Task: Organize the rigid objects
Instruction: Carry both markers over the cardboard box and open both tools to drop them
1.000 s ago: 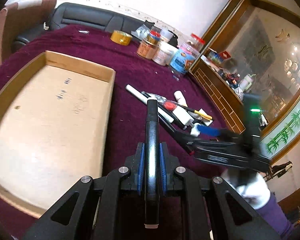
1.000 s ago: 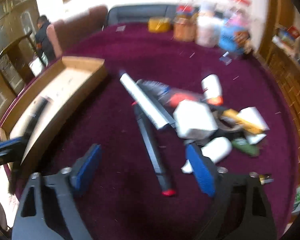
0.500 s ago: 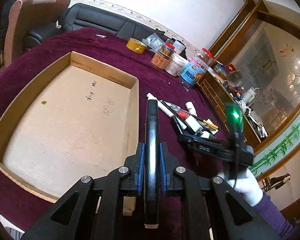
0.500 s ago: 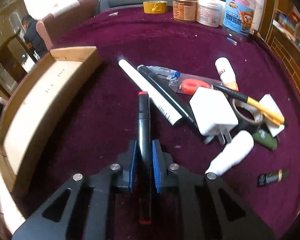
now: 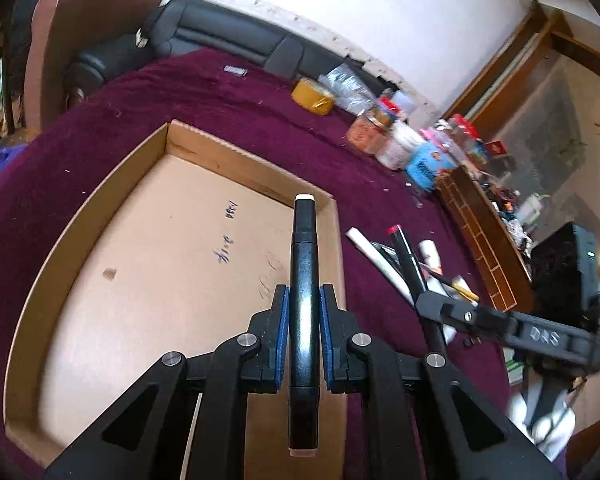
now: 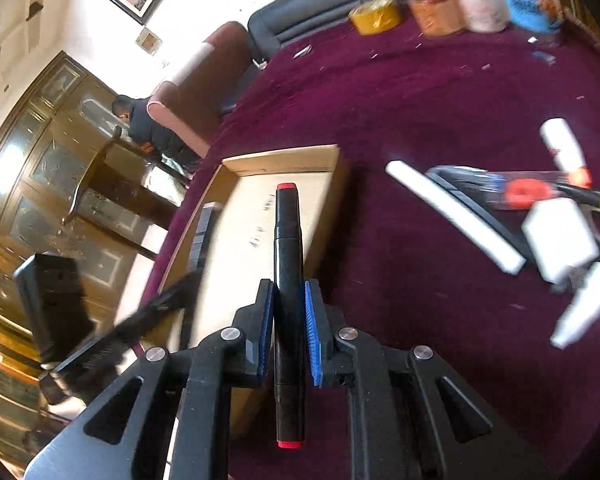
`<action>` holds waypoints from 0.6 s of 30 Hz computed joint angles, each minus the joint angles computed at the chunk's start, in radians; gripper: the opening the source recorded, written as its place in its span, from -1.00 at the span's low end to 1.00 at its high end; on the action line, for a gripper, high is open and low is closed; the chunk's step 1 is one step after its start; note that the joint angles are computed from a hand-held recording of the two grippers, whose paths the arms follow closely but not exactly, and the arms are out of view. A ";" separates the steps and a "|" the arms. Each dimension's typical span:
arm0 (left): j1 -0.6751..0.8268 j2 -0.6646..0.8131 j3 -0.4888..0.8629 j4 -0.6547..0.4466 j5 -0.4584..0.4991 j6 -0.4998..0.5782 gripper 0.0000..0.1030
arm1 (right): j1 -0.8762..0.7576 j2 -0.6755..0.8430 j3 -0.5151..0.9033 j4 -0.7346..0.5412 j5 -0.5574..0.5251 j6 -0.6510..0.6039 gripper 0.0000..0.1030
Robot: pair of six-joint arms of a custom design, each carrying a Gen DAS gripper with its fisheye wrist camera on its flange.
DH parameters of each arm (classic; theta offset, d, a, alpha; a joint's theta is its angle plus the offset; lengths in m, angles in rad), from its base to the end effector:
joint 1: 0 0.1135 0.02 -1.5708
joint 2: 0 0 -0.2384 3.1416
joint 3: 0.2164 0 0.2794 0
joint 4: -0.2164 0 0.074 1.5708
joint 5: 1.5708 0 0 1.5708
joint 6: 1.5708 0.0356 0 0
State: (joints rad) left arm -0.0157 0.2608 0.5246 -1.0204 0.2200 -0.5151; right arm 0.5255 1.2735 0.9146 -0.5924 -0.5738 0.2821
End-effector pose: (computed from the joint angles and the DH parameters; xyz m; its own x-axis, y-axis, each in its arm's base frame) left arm 0.1164 -0.0096 0.2294 -0.6830 -0.4701 -0.5590 -0.1867 0.8523 -0.4886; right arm 0.2386 0.1607 0.2172 -0.8697 -0.2340 -0.4346 -0.4705 0.6597 0.5861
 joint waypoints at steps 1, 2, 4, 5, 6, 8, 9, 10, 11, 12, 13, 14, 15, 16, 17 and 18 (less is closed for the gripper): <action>0.045 0.068 -0.004 0.047 0.035 0.021 -0.78 | 0.025 0.040 0.023 0.017 0.016 0.025 -0.75; 0.070 0.109 -0.008 0.076 0.055 0.034 -0.78 | 0.048 0.080 0.047 0.032 0.037 0.046 -0.75; 0.095 0.211 -0.009 0.146 0.069 0.043 -0.78 | 0.086 0.154 0.099 0.048 0.100 0.072 -0.75; 0.101 0.252 -0.009 0.175 0.076 0.046 -0.78 | 0.101 0.200 0.132 0.053 0.125 0.079 -0.75; 0.106 0.285 -0.008 0.197 0.081 0.049 -0.78 | 0.112 0.229 0.153 0.055 0.140 0.087 -0.75; 0.112 0.354 -0.003 0.243 0.094 0.052 -0.78 | 0.128 0.283 0.201 0.052 0.166 0.098 -0.75; 0.110 0.378 0.000 0.259 0.095 0.052 -0.78 | 0.134 0.303 0.220 0.048 0.181 0.099 -0.75; 0.110 0.397 0.003 0.269 0.094 0.056 -0.78 | 0.141 0.316 0.233 0.045 0.193 0.100 -0.75; 0.106 0.412 0.005 0.279 0.088 0.051 -0.78 | 0.150 0.328 0.247 0.042 0.205 0.104 -0.75; 0.109 0.420 0.004 0.290 0.089 0.046 -0.78 | 0.150 0.341 0.261 0.036 0.213 0.100 -0.75; 0.119 0.424 0.003 0.296 0.097 0.048 -0.77 | 0.155 0.354 0.272 0.030 0.226 0.097 -0.75; 0.123 0.431 0.003 0.301 0.098 0.047 -0.75 | 0.153 0.359 0.278 0.028 0.232 0.092 -0.74; 0.129 0.439 0.003 0.306 0.097 0.046 -0.74 | 0.155 0.360 0.282 0.028 0.241 0.093 -0.74; 0.137 0.451 0.006 0.313 0.105 0.045 -0.66 | 0.152 0.364 0.291 0.021 0.256 0.093 -0.74; 0.148 0.452 0.004 0.314 0.115 0.046 -0.55 | 0.152 0.371 0.298 0.023 0.267 0.093 -0.74; 0.160 0.447 -0.001 0.311 0.124 0.044 -0.48 | 0.152 0.372 0.302 0.024 0.279 0.091 -0.72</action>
